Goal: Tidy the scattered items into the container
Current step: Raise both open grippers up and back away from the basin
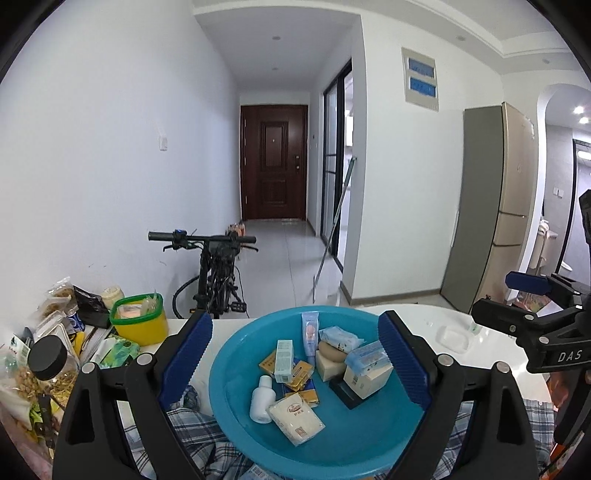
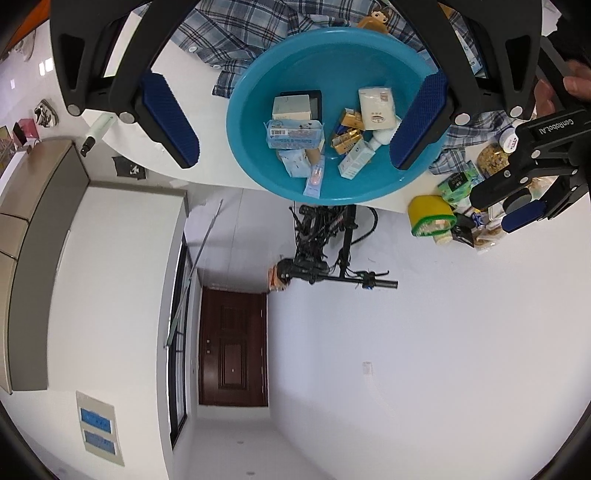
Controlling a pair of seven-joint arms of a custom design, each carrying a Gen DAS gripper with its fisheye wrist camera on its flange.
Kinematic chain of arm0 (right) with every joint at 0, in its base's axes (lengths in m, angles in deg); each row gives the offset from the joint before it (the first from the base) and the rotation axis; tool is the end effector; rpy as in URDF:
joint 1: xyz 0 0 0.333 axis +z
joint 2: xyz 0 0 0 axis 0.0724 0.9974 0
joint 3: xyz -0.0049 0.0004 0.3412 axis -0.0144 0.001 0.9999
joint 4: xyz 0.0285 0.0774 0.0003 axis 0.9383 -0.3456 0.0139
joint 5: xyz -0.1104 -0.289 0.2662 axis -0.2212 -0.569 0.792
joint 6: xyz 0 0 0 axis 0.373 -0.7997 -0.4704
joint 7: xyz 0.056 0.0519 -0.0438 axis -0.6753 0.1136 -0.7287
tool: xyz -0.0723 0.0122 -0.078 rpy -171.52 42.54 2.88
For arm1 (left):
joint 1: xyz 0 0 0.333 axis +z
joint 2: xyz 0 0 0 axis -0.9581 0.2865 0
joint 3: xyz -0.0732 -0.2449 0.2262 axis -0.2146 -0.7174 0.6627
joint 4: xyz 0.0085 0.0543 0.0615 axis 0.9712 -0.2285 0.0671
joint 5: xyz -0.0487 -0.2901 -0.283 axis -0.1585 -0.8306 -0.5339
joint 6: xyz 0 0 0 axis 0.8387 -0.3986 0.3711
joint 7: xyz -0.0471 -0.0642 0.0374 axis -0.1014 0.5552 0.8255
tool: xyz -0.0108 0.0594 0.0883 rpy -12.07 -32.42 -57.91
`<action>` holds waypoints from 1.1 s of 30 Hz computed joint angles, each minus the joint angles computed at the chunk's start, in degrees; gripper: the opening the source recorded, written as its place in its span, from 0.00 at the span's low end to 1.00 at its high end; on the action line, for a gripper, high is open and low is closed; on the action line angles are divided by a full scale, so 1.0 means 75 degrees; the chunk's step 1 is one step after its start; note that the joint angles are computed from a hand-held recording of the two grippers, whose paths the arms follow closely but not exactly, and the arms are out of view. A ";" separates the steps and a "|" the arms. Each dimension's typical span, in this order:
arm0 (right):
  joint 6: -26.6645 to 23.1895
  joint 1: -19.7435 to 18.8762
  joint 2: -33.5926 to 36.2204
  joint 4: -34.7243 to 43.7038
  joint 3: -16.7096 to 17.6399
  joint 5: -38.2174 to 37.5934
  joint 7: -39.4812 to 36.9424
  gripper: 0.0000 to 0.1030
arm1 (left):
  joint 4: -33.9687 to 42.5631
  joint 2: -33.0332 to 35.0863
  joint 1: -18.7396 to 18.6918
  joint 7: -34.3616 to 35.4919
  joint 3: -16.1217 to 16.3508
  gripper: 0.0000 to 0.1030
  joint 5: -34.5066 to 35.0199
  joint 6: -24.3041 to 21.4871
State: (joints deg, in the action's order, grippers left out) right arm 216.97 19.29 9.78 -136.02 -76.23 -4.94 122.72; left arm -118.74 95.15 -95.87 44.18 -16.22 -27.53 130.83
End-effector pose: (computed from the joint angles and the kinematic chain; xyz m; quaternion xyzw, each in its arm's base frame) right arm 0.6495 0.1826 0.5947 -0.5497 0.6632 -0.3857 0.3305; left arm 0.7461 -0.3811 0.6232 -0.3877 0.7312 -0.5033 0.2483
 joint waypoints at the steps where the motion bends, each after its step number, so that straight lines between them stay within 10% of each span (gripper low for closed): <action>1: -0.0011 0.0059 -0.0078 -0.0072 -0.0032 -0.0259 0.0226 1.00 | -0.0456 -0.0264 0.0088 0.0063 -0.0090 0.90 -0.0083 0.0216; 21: 0.0098 -0.0157 -0.1457 -0.1407 0.0719 -0.2744 0.2685 1.00 | -0.5379 -0.3190 0.2381 0.3117 -0.2674 1.00 -0.2837 0.2952; 29: -0.0024 -0.0199 -0.1843 -0.1833 0.1001 -0.2613 0.2599 1.00 | -0.6419 -0.3645 0.3915 0.4229 -0.4483 1.00 -0.3560 0.3821; 33: -0.0133 -0.0247 -0.1969 -0.1981 0.1114 -0.3041 0.3057 1.00 | -0.6884 -0.3596 0.5374 0.4321 -0.6164 1.00 -0.3270 0.4055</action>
